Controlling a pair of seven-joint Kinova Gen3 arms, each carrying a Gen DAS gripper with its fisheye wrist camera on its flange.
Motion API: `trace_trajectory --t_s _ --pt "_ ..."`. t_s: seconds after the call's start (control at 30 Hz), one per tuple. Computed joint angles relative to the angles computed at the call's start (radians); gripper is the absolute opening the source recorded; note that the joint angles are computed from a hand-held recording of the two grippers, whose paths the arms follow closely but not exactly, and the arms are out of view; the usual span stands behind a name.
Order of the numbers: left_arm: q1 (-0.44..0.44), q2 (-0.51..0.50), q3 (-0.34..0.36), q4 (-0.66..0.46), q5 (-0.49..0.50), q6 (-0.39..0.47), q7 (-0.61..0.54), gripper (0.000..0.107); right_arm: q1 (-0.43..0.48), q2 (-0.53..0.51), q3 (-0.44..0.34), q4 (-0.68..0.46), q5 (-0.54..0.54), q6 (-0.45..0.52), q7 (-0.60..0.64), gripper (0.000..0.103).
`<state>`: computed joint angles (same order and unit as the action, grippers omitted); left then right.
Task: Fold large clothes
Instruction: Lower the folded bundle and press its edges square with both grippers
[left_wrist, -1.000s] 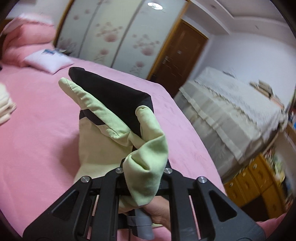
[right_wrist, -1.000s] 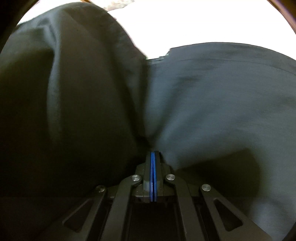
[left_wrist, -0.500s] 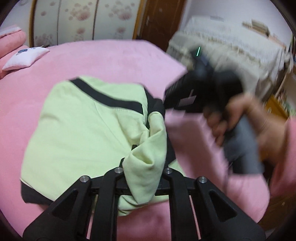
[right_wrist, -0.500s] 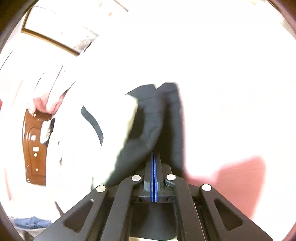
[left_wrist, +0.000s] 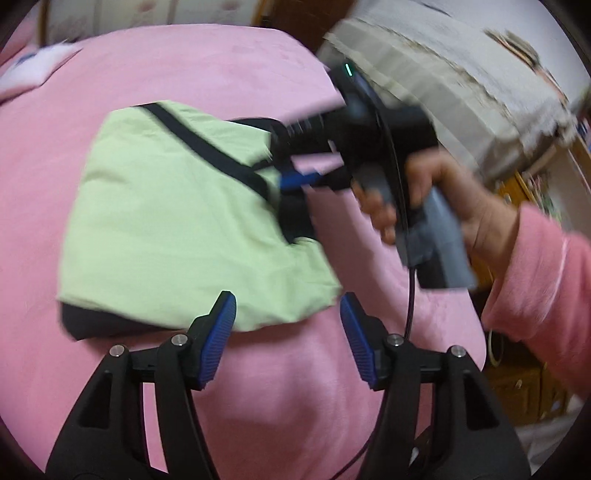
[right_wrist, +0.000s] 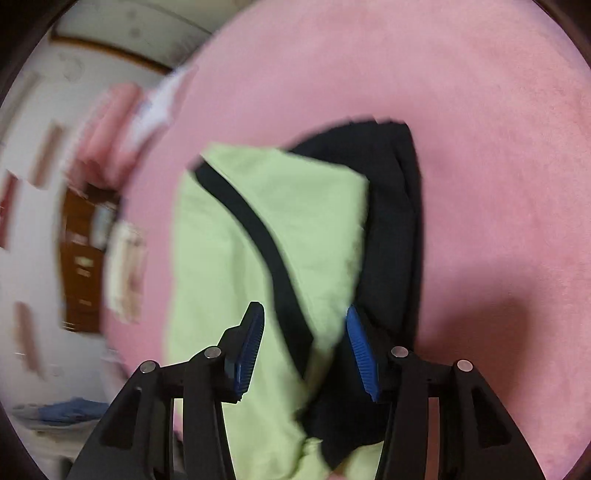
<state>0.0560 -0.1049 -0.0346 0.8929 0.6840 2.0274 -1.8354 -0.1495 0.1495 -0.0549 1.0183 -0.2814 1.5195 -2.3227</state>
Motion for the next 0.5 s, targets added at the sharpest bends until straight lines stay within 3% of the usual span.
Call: trace_trajectory --t_s 0.1,0.13,0.23,0.33,0.4,0.5 --pt "-0.034 0.029 -0.022 -0.050 -0.004 0.003 0.059 0.056 -0.027 0.020 -0.008 -0.013 0.034 0.019 -0.012 0.047" --pt "-0.044 0.035 -0.020 -0.057 -0.021 -0.006 0.081 0.056 -0.045 0.009 -0.008 0.000 0.057 -0.008 -0.024 0.036" --pt "-0.071 0.084 -0.009 -0.109 -0.035 -0.008 0.118 0.056 -0.084 -0.026 -0.014 0.048 0.146 -0.103 -0.068 0.018" --pt "-0.109 0.108 -0.001 -0.141 -0.043 -0.034 0.123 0.056 -0.095 -0.085 -0.028 0.073 0.208 -0.151 -0.126 0.009" --pt "-0.135 0.121 0.000 -0.151 -0.032 -0.043 0.137 0.056 -0.125 -0.118 -0.037 0.042 0.289 -0.123 -0.183 0.009" --pt "-0.157 0.149 0.020 -0.170 -0.008 -0.030 0.173 0.056 -0.150 -0.107 -0.043 -0.055 0.387 -0.007 -0.246 0.008"
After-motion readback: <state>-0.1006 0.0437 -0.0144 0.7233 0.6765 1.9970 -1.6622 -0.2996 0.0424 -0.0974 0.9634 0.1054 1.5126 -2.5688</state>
